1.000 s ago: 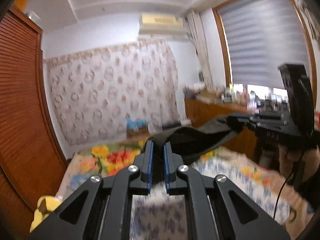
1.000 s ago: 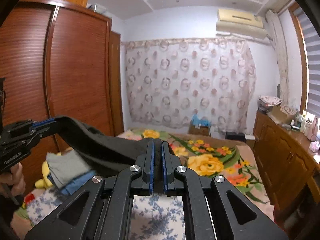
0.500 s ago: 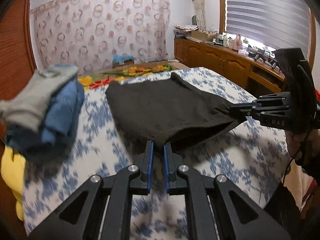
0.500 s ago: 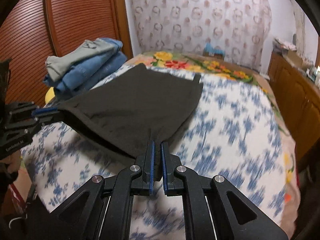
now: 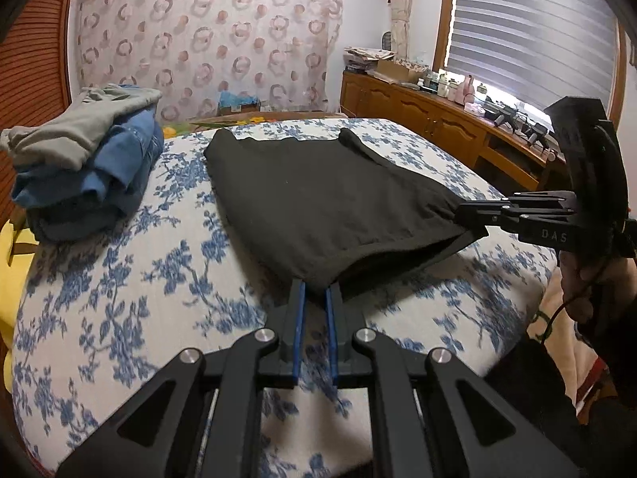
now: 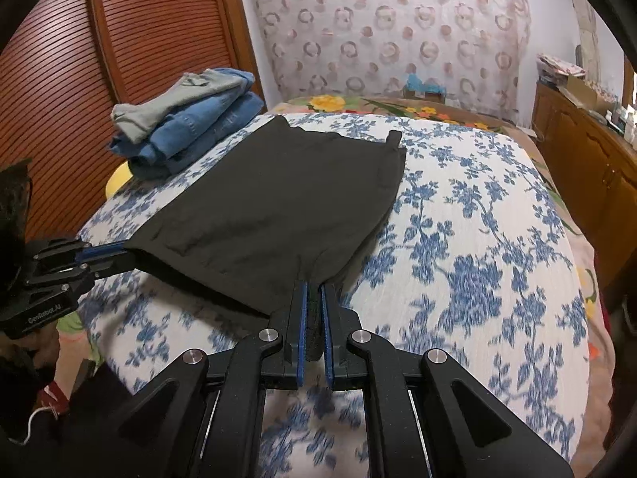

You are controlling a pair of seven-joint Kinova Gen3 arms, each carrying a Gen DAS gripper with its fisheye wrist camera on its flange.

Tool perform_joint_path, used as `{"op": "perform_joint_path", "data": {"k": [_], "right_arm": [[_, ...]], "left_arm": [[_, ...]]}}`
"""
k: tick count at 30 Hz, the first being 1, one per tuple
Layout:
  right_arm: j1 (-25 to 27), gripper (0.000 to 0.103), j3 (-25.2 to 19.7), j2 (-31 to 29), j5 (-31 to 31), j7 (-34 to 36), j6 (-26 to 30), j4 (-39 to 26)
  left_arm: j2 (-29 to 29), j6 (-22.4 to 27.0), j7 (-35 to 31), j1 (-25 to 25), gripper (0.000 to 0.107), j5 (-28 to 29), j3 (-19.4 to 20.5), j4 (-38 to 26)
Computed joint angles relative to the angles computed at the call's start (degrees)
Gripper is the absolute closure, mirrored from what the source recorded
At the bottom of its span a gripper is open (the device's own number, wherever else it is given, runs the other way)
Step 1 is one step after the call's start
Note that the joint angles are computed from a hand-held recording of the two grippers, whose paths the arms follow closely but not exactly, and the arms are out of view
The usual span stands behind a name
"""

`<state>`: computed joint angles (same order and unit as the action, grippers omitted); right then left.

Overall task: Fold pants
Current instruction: 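Open both tools and release the folded hem, then close both tools on the folded edge of the garment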

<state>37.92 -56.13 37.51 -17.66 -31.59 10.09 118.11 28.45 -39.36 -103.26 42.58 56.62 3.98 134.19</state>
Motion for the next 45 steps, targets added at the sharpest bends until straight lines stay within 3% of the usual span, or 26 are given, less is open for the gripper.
{"op": "perform_joint_path", "data": {"k": [7,12,16,20,22,28,31,33,38,43,45], "right_arm": [[-1.3,0.098,1.7,-0.9,2.3,-2.1,-3.1,2.7],[0.1,0.096,0.6,-0.9,5.7,-5.0,-4.3,4.0],[2.0,0.094,-0.9,-0.9,7.4,-6.7,-4.0,4.5],[4.0,0.078,-2.5,-0.9,8.5,-8.1,-5.2,5.2],[4.1,0.078,-2.9,-0.7,9.3,-9.2,-5.2,5.1],[1.7,0.078,-1.1,-0.2,10.7,-11.2,-4.2,3.9],[-0.3,0.089,0.6,-0.6,10.4,-12.0,-3.9,3.5],[1.3,0.097,-1.2,-0.4,10.7,-11.7,-4.6,4.1],[6.8,0.099,-6.6,0.3,10.4,-10.5,-3.0,4.9],[2.0,0.099,-1.0,-1.8,9.1,-11.6,-3.8,5.3],[2.7,0.099,-1.5,-1.4,9.2,-11.7,-4.2,5.6]], "left_arm": [[0.7,-1.7,-4.1,2.9,0.094,6.3,-0.1,-0.9],[-0.4,-2.8,-2.7,0.9,0.064,4.2,1.1,0.1],[-0.5,0.5,-4.9,-1.3,0.063,4.7,0.3,-1.6],[0.2,2.5,-0.4,-4.4,0.063,0.9,0.6,-1.8],[0.4,3.3,3.4,-5.8,0.063,-2.8,0.7,-1.4],[1.7,4.9,5.8,-4.5,0.063,-4.1,-1.4,-1.6],[2.1,5.0,6.1,-3.7,0.063,-4.0,-2.2,-1.7],[2.3,4.9,6.5,-3.4,0.063,-4.1,-2.4,-1.6],[2.3,4.7,7.4,-3.1,0.063,-4.5,-2.6,-1.3],[2.2,1.8,10.9,-3.2,0.063,-7.0,-1.8,0.1],[2.2,1.0,11.6,-3.0,0.066,-7.8,-1.6,0.5]]}}
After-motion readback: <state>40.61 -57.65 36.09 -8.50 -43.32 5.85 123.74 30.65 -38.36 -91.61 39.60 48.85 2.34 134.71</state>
